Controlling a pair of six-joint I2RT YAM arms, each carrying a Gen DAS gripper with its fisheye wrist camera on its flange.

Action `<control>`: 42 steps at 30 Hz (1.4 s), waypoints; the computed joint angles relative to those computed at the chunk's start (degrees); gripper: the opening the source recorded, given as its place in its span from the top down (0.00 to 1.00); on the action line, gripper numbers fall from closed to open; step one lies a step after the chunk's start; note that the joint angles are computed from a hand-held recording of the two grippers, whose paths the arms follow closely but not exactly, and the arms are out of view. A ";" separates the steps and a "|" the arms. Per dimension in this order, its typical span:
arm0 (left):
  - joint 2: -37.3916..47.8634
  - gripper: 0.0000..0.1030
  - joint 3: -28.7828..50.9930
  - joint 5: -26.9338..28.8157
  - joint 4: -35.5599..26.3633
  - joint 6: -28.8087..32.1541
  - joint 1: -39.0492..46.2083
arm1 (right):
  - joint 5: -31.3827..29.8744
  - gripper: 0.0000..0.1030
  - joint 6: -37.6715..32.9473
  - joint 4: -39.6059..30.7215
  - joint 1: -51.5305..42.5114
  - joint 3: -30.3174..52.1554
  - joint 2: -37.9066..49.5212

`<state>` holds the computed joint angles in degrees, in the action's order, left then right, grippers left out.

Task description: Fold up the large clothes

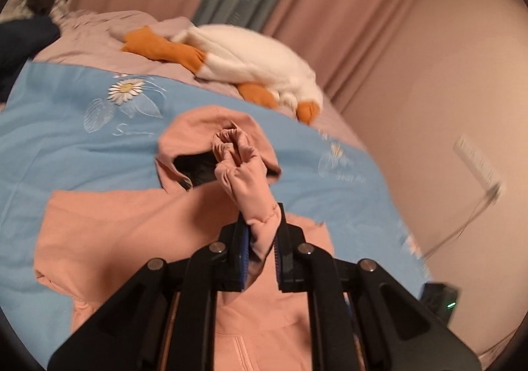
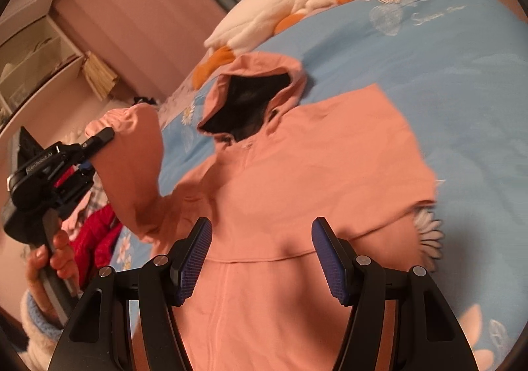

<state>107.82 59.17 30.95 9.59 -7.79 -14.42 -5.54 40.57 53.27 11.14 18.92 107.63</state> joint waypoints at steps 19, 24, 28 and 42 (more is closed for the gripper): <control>12.35 0.86 5.41 -12.04 -3.16 3.75 -16.73 | 0.03 0.38 -0.39 4.77 -7.87 -7.80 -3.01; 21.25 0.75 13.87 -7.78 -15.98 6.22 -16.17 | -0.46 0.38 -0.64 3.39 -8.18 -7.22 -2.60; 18.92 0.23 10.35 -4.40 -15.49 9.15 -16.26 | 1.06 0.37 -1.12 0.07 -7.02 -5.86 -3.91; 16.23 0.21 3.47 19.68 -20.00 11.05 17.03 | 2.70 0.32 -2.92 -9.32 -4.51 3.90 3.57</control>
<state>124.05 62.64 50.63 -10.42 3.26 2.61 -2.85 37.65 43.95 6.63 22.82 111.19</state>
